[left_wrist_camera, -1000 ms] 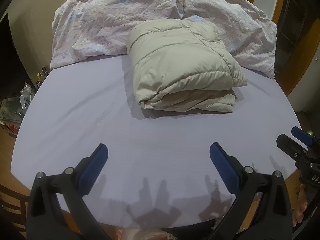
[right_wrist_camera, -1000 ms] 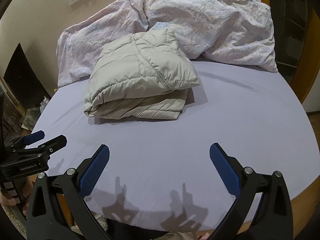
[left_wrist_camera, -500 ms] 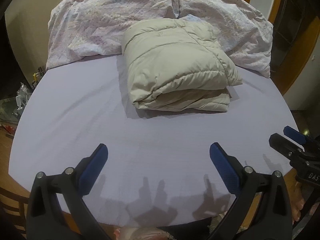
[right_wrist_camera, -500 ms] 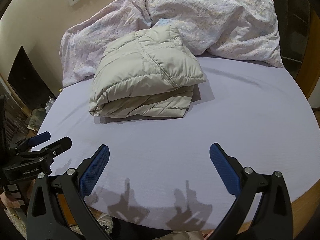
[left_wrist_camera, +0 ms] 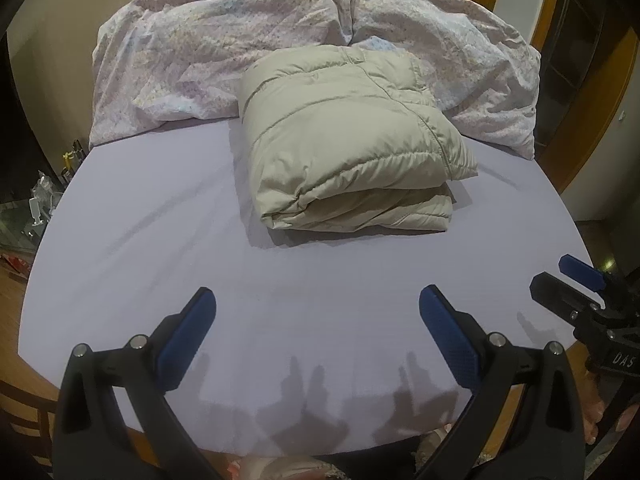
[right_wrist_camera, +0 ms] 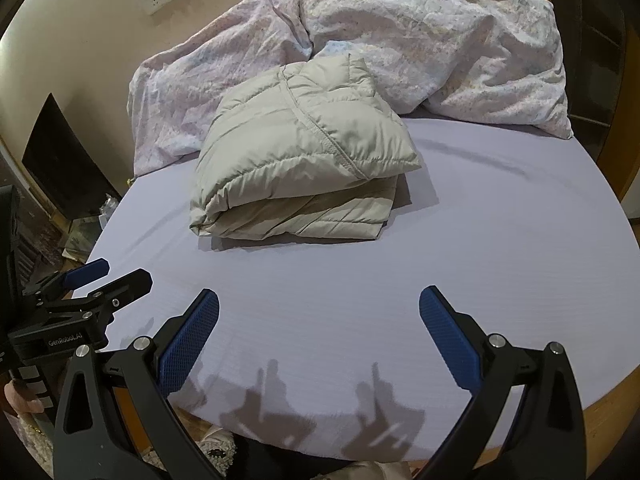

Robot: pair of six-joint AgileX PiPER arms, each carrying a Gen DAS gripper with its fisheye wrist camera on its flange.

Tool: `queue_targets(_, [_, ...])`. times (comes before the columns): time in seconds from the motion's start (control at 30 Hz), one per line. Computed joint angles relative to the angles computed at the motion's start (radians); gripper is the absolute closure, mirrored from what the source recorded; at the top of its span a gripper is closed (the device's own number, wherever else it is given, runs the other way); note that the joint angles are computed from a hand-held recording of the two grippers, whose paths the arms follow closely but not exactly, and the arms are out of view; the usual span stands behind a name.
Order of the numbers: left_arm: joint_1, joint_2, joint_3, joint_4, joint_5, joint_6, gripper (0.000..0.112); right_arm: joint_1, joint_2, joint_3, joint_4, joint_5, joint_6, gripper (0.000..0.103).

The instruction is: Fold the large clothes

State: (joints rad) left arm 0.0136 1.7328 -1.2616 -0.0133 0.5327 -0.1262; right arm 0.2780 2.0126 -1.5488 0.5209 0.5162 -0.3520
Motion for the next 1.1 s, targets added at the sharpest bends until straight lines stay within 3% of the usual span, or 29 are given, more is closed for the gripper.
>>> queue_targets(1.1, [-0.016,0.002,-0.013,-0.045,0.006,0.047,0.011,-0.014,-0.018,0.019,0.045,-0.008,-0.035,0.002])
